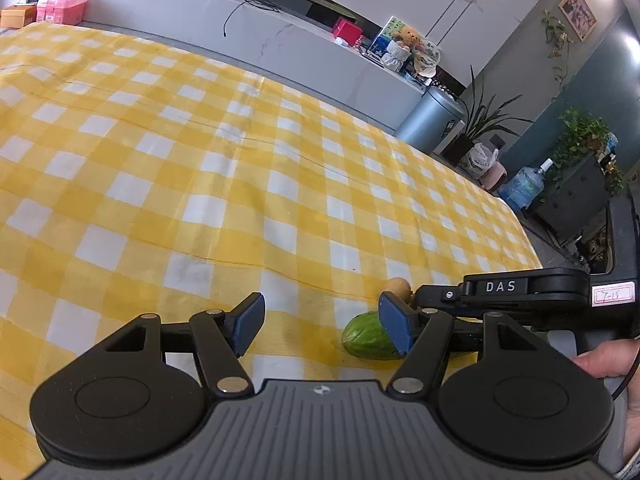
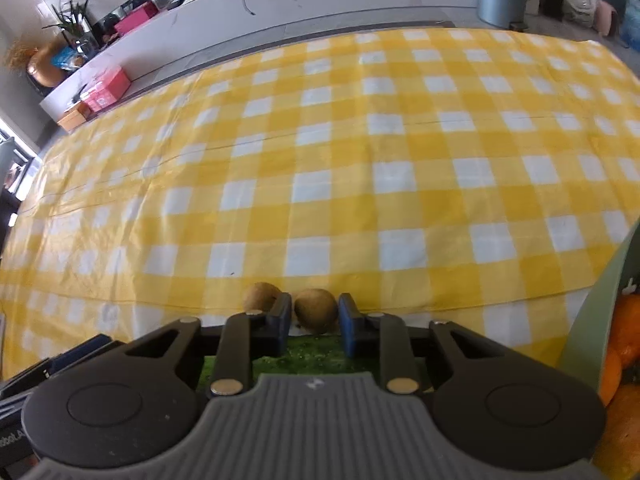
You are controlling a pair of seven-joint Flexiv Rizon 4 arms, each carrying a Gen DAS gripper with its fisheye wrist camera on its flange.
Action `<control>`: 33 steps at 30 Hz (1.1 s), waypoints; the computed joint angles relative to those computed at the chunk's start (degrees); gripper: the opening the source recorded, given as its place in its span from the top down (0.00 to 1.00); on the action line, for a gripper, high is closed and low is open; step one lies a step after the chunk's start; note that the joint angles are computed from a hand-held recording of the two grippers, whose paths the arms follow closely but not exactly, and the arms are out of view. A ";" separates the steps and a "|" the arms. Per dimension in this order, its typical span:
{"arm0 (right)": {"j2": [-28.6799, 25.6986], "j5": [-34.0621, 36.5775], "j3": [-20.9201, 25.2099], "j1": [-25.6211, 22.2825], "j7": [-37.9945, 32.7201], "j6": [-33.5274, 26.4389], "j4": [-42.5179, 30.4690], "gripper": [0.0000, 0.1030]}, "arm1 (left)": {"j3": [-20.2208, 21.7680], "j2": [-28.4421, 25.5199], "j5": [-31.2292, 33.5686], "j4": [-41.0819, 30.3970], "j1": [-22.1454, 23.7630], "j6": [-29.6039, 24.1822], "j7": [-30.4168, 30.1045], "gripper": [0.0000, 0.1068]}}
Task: Organize fruits
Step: 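Grasp a small brown kiwi beside the cucumber with the right tool, then grasp the other small kiwi with the left tool while the right tool holds its kiwi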
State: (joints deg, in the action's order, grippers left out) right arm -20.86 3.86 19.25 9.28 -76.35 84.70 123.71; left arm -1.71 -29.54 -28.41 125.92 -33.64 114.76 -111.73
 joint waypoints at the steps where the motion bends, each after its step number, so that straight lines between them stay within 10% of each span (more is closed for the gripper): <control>1: -0.18 0.22 0.29 -0.32 -0.38 0.26 -0.05 0.81 | 0.37 -0.03 -0.41 -0.11 -0.43 -0.29 0.20 0.28; 11: 0.35 3.25 2.74 -3.24 0.47 5.84 0.85 0.82 | -4.44 0.20 5.81 0.69 4.95 0.85 -3.76 0.27; 18: -0.13 -6.96 -12.75 9.75 11.48 8.82 4.58 0.81 | 0.76 0.17 1.29 -0.28 -1.39 -1.83 -1.54 0.27; 25: -3.17 -4.80 -5.23 2.58 11.89 9.57 1.92 0.79 | 1.45 0.02 -0.35 -0.51 -2.62 -2.12 -0.60 0.27; 33: -3.60 -10.91 -8.70 4.67 17.42 12.34 3.51 0.80 | 2.76 0.00 -1.89 -0.88 -4.40 -2.80 0.82 0.27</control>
